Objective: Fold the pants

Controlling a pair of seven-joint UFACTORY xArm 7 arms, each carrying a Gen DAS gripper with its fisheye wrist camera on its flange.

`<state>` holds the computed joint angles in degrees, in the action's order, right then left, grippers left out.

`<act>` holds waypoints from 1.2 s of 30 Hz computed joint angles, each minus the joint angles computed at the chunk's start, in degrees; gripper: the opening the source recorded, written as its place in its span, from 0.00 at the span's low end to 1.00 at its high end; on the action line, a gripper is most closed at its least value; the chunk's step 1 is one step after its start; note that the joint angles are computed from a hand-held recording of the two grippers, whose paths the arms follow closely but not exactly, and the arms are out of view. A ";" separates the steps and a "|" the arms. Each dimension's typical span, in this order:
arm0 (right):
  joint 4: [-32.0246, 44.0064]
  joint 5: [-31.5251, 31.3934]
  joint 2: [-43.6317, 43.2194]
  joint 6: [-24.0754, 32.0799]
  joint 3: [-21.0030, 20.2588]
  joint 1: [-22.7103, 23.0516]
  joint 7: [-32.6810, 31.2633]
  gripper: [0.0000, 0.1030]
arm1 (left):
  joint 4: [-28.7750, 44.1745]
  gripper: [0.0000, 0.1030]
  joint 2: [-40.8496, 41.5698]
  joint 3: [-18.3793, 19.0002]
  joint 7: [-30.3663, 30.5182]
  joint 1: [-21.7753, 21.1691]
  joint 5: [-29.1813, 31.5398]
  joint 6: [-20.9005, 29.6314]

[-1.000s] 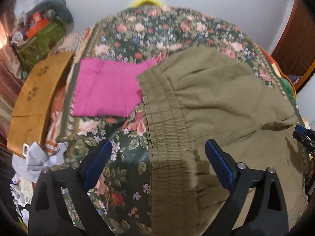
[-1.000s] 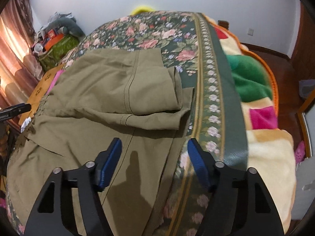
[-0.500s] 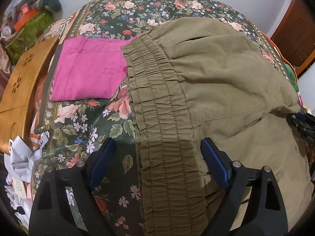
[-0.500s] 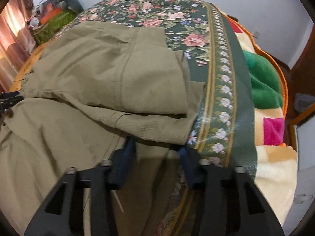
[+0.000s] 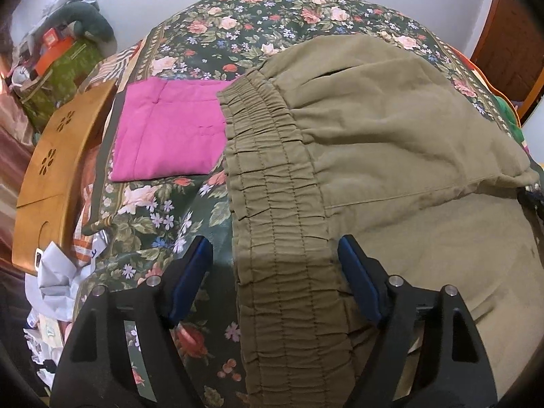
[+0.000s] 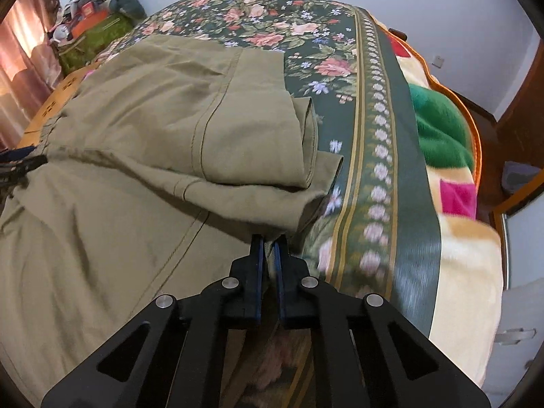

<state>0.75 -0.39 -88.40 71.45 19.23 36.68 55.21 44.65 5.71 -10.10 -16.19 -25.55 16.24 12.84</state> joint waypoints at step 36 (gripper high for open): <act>-5.16 0.95 -3.22 -15.77 -9.74 -12.59 -8.74 0.46 | 11.19 0.84 6.23 -2.20 16.53 3.14 -19.91 9.01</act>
